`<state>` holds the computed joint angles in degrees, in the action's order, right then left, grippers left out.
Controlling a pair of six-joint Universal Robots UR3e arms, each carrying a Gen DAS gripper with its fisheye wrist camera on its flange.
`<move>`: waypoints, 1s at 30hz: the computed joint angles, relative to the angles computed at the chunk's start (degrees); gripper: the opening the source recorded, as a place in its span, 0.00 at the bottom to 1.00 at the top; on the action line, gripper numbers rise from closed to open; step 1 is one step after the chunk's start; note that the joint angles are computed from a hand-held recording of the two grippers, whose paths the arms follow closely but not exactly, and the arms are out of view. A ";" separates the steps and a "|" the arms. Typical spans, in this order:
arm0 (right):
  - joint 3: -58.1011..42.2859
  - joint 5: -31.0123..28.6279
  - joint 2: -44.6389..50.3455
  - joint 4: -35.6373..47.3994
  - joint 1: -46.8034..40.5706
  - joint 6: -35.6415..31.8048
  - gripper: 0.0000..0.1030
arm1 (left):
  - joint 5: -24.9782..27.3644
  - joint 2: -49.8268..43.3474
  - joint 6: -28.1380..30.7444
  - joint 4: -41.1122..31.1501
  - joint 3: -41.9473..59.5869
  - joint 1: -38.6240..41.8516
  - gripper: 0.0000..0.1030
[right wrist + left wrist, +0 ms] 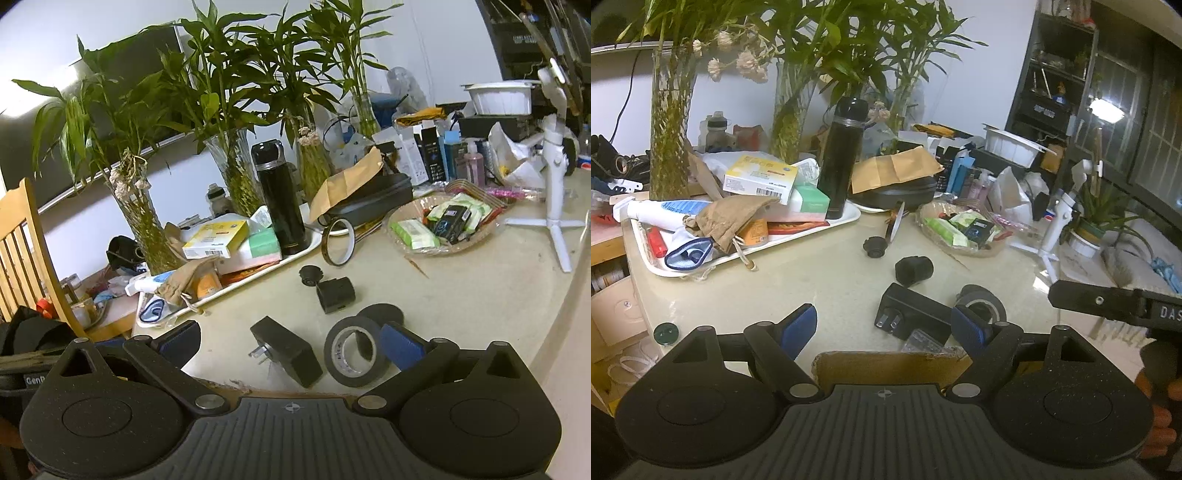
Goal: Organize rigid objects
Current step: 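Move the right tool toward the black tape roll, then grasp the black tape roll with the right tool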
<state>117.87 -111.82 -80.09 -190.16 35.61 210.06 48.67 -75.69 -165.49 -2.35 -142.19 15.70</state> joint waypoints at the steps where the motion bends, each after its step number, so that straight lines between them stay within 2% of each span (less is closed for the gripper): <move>1: 0.27 -0.28 -0.35 0.37 0.00 0.00 1.00 | 0.22 -0.09 -0.11 0.10 0.08 -0.19 0.77; 11: 1.58 -2.62 -2.88 5.43 -0.60 2.08 1.00 | 1.42 -0.52 0.23 0.40 0.90 -1.63 0.78; 21: -3.34 -2.47 -0.53 12.76 -1.19 -1.96 1.00 | 2.02 1.32 3.73 -3.76 1.41 -1.74 0.77; 30: -5.70 -1.15 1.35 13.86 -3.63 -4.62 1.00 | 2.17 1.49 6.03 -5.12 1.74 -1.71 0.77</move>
